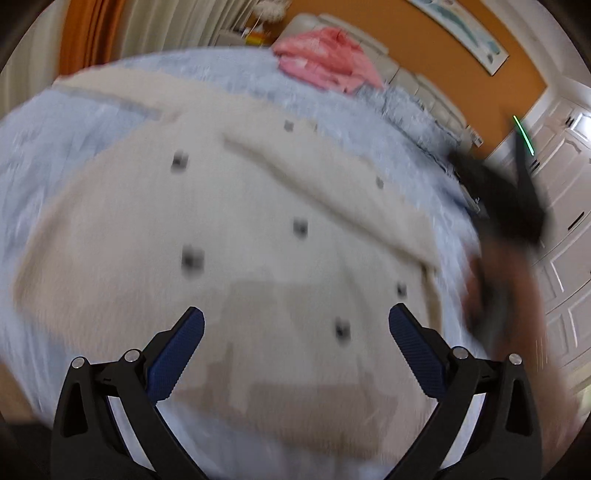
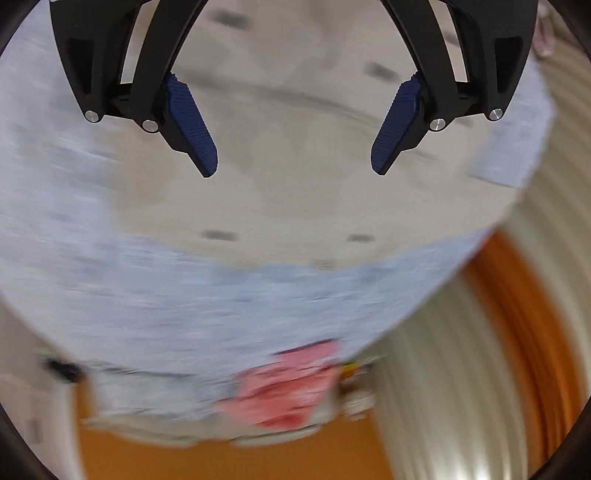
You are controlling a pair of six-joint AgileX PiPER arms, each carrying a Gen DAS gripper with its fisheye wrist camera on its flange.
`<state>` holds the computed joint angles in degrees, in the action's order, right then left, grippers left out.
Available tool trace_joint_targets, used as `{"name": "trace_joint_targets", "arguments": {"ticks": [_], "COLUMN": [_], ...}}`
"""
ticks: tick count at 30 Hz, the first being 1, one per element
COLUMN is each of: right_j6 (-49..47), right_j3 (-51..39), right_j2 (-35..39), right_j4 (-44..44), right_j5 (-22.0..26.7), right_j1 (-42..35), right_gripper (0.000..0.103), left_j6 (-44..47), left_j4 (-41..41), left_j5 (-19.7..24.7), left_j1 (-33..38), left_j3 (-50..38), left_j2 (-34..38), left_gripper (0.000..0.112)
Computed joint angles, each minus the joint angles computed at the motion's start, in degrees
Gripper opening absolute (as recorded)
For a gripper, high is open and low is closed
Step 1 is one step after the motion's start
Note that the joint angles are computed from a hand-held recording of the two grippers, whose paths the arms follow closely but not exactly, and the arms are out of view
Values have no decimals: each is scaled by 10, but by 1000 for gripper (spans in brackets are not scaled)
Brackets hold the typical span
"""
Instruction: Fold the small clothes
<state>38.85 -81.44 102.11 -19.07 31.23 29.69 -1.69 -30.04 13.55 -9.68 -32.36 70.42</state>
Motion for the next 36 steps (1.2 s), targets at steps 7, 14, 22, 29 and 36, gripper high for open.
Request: {"name": "trace_joint_targets", "arguments": {"ticks": [7,14,22,29,36], "right_j6": [-20,-239,-279,-364,-414], "right_j3": [161,96,160,177,405], "right_j2": [-36,76,17,-22,-232], "right_j4": [27,277,317,413,535], "right_j5": [-13,-81,-146,-74,32], "right_j1": [-110,-164,-187,-205,-227], "right_gripper": [83,31,18,36,73], "left_j6": [-1,-17,-19,63,255], "left_j4": [57,56,104,27,-62], "left_j5": [64,165,163,144,126], "left_j1": [87,112,108,120,276], "left_j3": [-333,-539,-607,-515,-184], "left_j2": [317,498,532,470,213], "left_gripper": [98,29,12,39,81]}}
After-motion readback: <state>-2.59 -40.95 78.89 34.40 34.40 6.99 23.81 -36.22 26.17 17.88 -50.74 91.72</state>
